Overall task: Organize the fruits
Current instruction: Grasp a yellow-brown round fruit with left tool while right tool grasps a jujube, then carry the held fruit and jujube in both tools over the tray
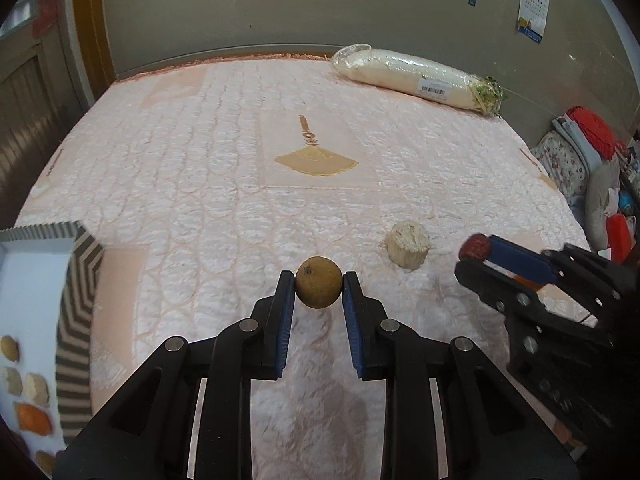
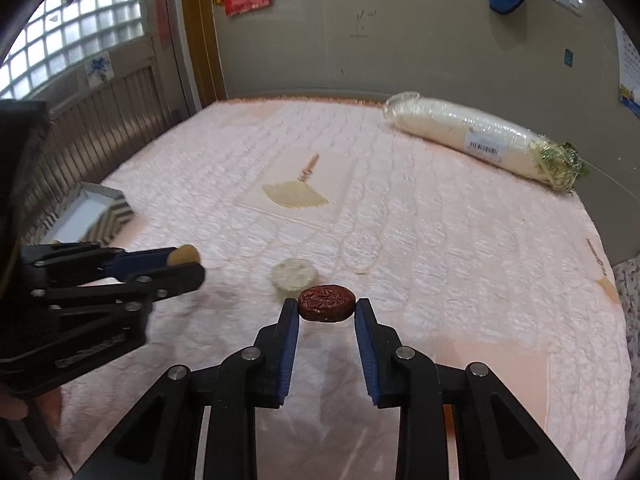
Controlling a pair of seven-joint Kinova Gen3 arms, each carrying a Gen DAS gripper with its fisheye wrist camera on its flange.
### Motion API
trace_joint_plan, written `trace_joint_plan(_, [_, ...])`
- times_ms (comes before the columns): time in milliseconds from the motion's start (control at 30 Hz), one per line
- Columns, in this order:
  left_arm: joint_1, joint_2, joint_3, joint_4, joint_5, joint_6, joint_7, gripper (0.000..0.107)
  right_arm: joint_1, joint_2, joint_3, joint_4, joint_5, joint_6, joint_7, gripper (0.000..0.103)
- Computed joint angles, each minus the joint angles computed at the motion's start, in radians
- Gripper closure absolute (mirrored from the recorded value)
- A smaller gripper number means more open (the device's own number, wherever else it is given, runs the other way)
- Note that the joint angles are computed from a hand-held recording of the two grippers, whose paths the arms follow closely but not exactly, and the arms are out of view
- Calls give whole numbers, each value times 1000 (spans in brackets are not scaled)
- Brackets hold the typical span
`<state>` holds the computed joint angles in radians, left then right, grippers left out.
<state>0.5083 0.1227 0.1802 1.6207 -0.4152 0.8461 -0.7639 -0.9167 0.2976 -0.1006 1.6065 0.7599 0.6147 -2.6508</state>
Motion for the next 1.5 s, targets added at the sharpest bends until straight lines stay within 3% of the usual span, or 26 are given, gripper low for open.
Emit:
trace_joint_plan(400, [12, -108, 54, 86, -110, 62, 132, 84, -109, -38, -49, 45, 174, 36, -230, 75])
trace_joint_plan(567, [-12, -159, 86, 123, -136, 86, 167, 84, -130, -30, -73, 32, 191, 52, -254, 75])
trace_joint_plan(1200, [-180, -330, 176, 225, -135, 136, 181, 84, -228, 48, -65, -115, 151, 88, -126, 75])
trace_joint_plan(1500, [-265, -391, 178, 267, -95, 129, 140, 84, -264, 100, -41, -199, 98, 81, -27, 75])
